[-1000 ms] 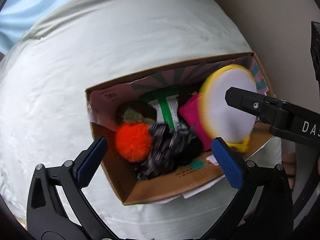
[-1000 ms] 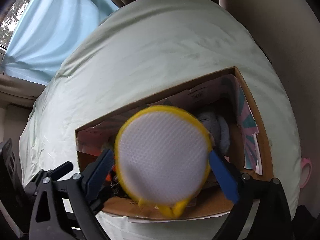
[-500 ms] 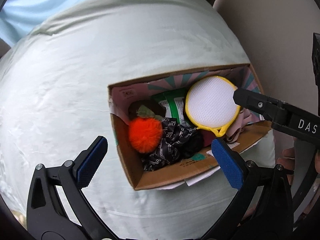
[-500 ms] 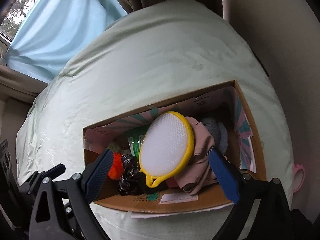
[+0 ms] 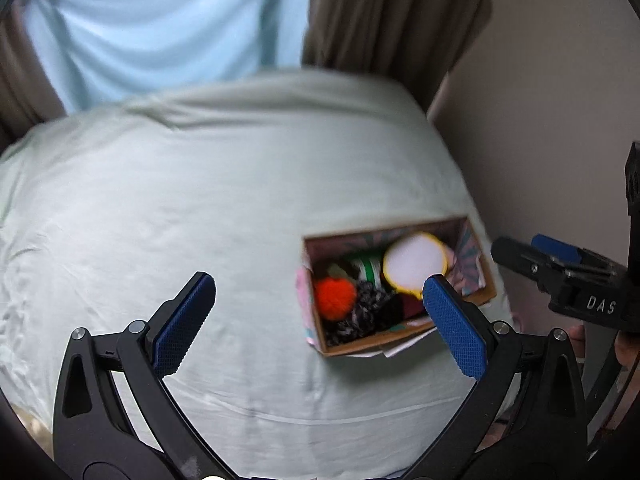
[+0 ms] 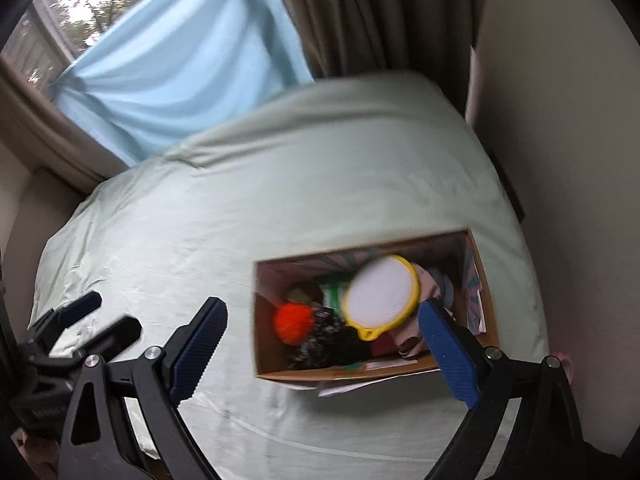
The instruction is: Organize soft objects
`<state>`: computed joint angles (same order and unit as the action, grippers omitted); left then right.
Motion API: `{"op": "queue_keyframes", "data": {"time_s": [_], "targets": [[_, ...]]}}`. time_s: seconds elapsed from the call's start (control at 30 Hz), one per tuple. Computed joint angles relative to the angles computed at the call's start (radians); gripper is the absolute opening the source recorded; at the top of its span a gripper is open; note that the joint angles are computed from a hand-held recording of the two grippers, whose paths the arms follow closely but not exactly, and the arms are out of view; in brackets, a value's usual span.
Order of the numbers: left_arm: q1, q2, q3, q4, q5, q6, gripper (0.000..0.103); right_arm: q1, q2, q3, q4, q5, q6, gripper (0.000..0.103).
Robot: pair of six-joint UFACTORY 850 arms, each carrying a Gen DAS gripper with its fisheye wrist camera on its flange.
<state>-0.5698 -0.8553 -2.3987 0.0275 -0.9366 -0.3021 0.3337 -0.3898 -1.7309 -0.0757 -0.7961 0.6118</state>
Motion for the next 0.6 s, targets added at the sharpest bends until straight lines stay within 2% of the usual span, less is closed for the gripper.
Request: {"op": "queue_keyframes", "data": {"time_s": [0.13, 0.4, 0.6], "targets": [[0.022, 0.176, 0.199, 0.054, 0.122, -0.029, 0.103, 0.079, 0.019, -0.069, -0.146, -0.015, 0.100, 0.095], [0.061, 0.448, 0.478, 0.263, 0.308, -0.160, 0.103, 0.238, 0.016, -0.208, -0.425, -0.063, 0.268, 0.095], [0.075, 0.564, 0.597, 0.367, 0.375, -0.246, 0.103, 0.319, 0.001, -0.253, -0.575, -0.111, 0.349, 0.095]]}}
